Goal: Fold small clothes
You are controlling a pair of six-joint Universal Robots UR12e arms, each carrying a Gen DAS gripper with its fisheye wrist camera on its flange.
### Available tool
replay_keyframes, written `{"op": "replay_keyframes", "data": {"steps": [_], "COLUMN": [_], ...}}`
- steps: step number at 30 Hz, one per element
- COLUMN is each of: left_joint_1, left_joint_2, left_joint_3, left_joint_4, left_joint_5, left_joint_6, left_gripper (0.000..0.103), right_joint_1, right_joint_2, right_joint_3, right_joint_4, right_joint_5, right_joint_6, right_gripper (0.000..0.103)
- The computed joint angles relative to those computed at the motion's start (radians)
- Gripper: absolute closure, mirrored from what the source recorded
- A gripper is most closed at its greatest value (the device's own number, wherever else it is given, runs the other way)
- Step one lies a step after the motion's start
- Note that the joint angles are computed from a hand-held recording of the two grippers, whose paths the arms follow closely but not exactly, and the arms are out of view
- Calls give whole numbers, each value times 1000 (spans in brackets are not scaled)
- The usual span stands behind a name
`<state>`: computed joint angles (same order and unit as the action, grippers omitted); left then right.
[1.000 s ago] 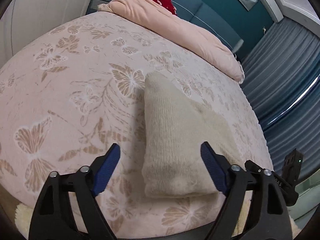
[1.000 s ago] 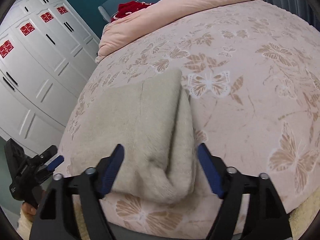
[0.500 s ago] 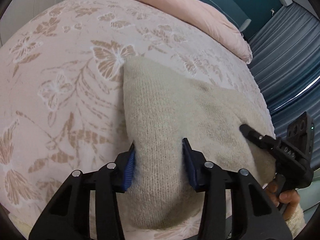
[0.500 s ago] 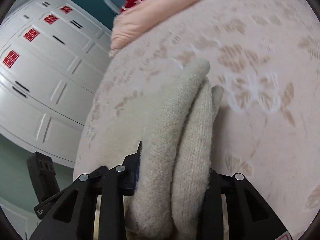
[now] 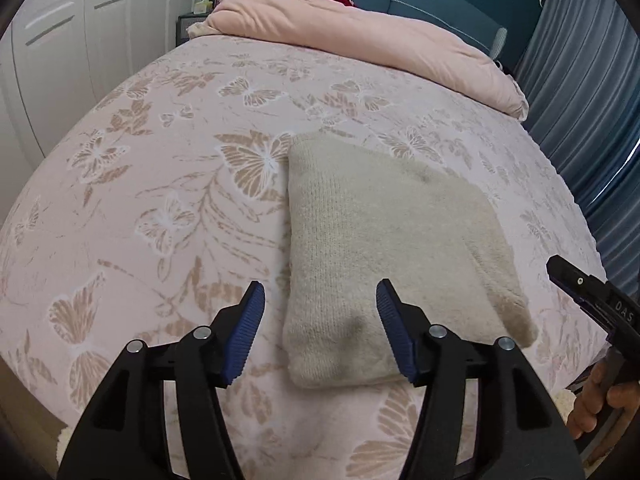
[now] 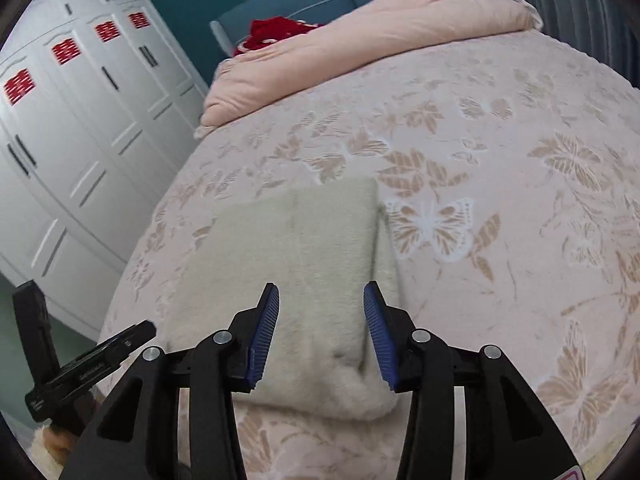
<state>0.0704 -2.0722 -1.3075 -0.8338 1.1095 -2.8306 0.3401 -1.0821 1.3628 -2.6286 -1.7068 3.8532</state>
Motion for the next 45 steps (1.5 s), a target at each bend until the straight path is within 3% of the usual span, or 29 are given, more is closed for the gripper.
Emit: {"op": "replay_keyframes", "data": {"steps": [2,4,6,9,11,14,16,17,22,31,45], "left_joint_1": [-14,-41,-54,-53,-53,-58,-58,-60,-62,-65,-65], "left_joint_2": [14,10,-6,-1,24,65,93,106,153,192,209], "left_joint_3": [-22,-27,-20,-21,-41,-81,-116,-133,-204,-269,-294], "left_joint_4": [-4,-34,-81,-113,-83,-20,36,59,146,201,233], "left_joint_5": [39,142,192,210,220,250,250,258,265,278,285], "left_joint_6": [31,68,58,18,34,57,65,70,37,6,-1], "left_gripper": [43,43,41,41,42,19,16,13,8,8,8], "right_joint_1": [10,4,-13,-8,12,51,77,85,126,153,160], "right_joint_2": [26,60,57,28,5,-23,-41,-47,-64,-69,-59], "right_joint_3": [-37,-58,-22,-26,-29,-26,-16,-10,21,25,9], "right_joint_4": [109,241,212,211,219,259,295,301,328,350,351], "right_joint_5": [16,32,101,87,21,-105,-193,-225,-350,-416,-380], "right_joint_6": [-81,-82,-7,47,39,53,105,131,193,207,188], "right_gripper": [83,103,103,103,96,78,49,43,25,20,18]}}
